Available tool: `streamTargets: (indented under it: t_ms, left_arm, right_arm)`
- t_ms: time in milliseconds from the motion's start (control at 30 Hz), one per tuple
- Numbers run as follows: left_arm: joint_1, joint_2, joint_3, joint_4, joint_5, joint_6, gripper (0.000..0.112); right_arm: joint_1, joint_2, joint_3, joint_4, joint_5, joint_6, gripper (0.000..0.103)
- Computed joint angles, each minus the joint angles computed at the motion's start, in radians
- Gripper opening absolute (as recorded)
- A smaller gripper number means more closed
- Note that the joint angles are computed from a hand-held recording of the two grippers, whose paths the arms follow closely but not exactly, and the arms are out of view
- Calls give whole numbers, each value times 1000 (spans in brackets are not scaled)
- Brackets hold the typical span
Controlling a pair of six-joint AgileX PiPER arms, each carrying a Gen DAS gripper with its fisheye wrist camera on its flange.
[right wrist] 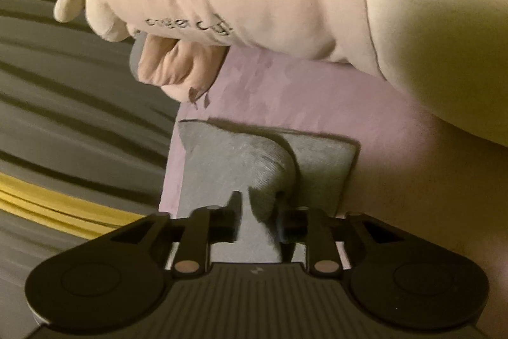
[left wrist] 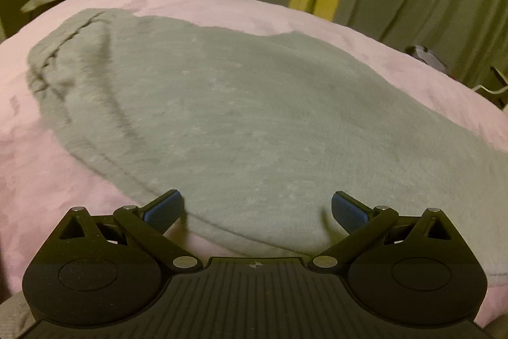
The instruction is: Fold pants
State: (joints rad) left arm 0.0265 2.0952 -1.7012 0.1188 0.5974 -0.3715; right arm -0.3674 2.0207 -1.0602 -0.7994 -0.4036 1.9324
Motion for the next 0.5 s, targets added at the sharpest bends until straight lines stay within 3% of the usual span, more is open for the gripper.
streamTargets:
  t_ms: [133, 200, 267, 300, 367, 433, 500]
  left_arm:
    - [22, 12, 31, -54, -75, -23, 103]
    - [31, 12, 47, -88, -101, -24, 103]
    - [32, 21, 48, -98, -116, -24, 103]
    - [28, 28, 45, -79, -121, -38, 103]
    - [23, 34, 40, -56, -120, -50, 103]
    - [22, 39, 34, -49, -117, -52, 103]
    - [21, 37, 43, -48, -127, -54, 103]
  right_arm:
    - [15, 13, -33, -3, 36, 19, 29]
    - [25, 12, -37, 72, 48, -52, 29]
    - [40, 7, -62, 87, 113, -82, 22]
    - [49, 0, -77, 82, 156, -91, 12]
    - [63, -24, -77, 156, 186, -207, 11]
    - [56, -65, -15, 286, 56, -330, 10]
    - [45, -88, 55, 369, -91, -340, 10]
